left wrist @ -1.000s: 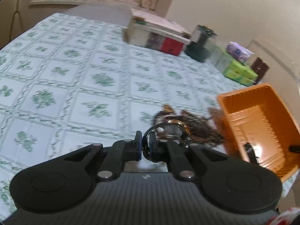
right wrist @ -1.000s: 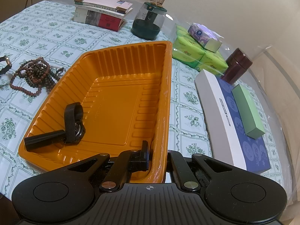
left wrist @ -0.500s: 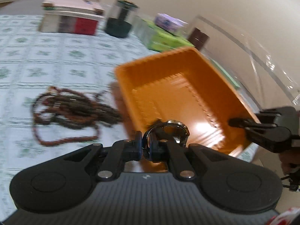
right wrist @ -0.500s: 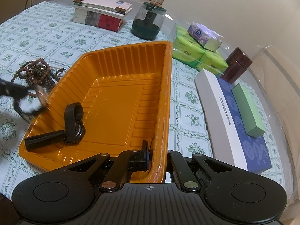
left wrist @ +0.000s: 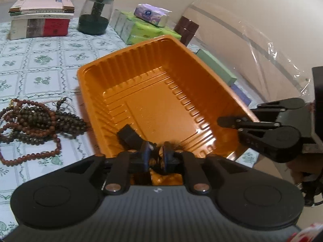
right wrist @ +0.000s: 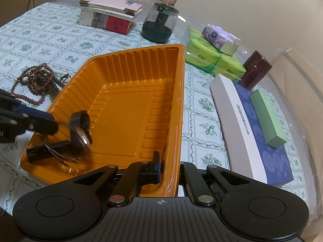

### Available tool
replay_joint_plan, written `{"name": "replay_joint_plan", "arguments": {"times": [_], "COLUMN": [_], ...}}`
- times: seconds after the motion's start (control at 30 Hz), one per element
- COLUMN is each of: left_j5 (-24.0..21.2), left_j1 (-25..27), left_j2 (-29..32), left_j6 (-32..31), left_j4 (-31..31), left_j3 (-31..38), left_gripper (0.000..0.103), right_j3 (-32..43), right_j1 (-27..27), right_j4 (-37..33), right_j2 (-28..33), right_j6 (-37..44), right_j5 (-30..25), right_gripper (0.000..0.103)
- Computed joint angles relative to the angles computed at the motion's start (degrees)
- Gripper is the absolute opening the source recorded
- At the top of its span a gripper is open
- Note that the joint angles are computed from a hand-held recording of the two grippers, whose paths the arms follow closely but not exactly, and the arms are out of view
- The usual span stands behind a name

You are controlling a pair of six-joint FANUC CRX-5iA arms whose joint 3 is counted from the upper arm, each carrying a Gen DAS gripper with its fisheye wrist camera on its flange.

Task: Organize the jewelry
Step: 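Carry the gold-faced watch into the orange tray and release it, then grasp the brown bead bracelets with the left gripper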

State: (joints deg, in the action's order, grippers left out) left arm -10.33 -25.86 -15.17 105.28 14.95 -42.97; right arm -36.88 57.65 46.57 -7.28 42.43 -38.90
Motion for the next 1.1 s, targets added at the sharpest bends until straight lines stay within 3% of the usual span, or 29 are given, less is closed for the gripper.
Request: {"name": "replay_joint_plan", "arguments": {"times": [0.07, 0.17, 0.3, 0.47, 0.6, 0.73, 1.1], "left_j5": [-0.9, -5.6, -14.5, -26.2, -32.3, -33.5, -28.2], "left_j1": [0.2, 0.4, -1.6, -4.7, -4.1, -1.7, 2.9], "left_j2": [-0.6, -2.7, -6.2, -9.8, -11.9, -12.7, -5.1], "left_j6": [4.0, 16.8, 34.3, 48.0, 51.5, 51.8, 47.0], "left_j4": [-4.7, -18.3, -35.5, -48.7, -51.7, -52.1, -53.0], "left_j3": [1.0, 3.6, 6.3, 6.8, 5.3, 3.9, 5.8], "left_gripper": [0.022, 0.022, 0.022, 0.022, 0.022, 0.022, 0.022], "right_j3": [-0.2, -0.2, -0.2, -0.3, -0.4, -0.5, -0.3], "right_j1": [0.0, 0.0, 0.0, -0.1, -0.1, -0.1, -0.1], "right_j4": [0.2, 0.4, 0.7, 0.7, 1.0, 0.9, 0.8], "right_j2": [-0.1, 0.0, 0.1, 0.1, 0.1, 0.0, 0.1], "right_j6": [-0.3, -0.6, -0.9, -0.9, -1.0, -0.9, -0.9], "right_j5": [0.1, 0.2, 0.3, 0.4, 0.5, 0.4, 0.3], "right_gripper": [0.003, 0.003, 0.003, 0.003, 0.003, 0.003, 0.003]}}
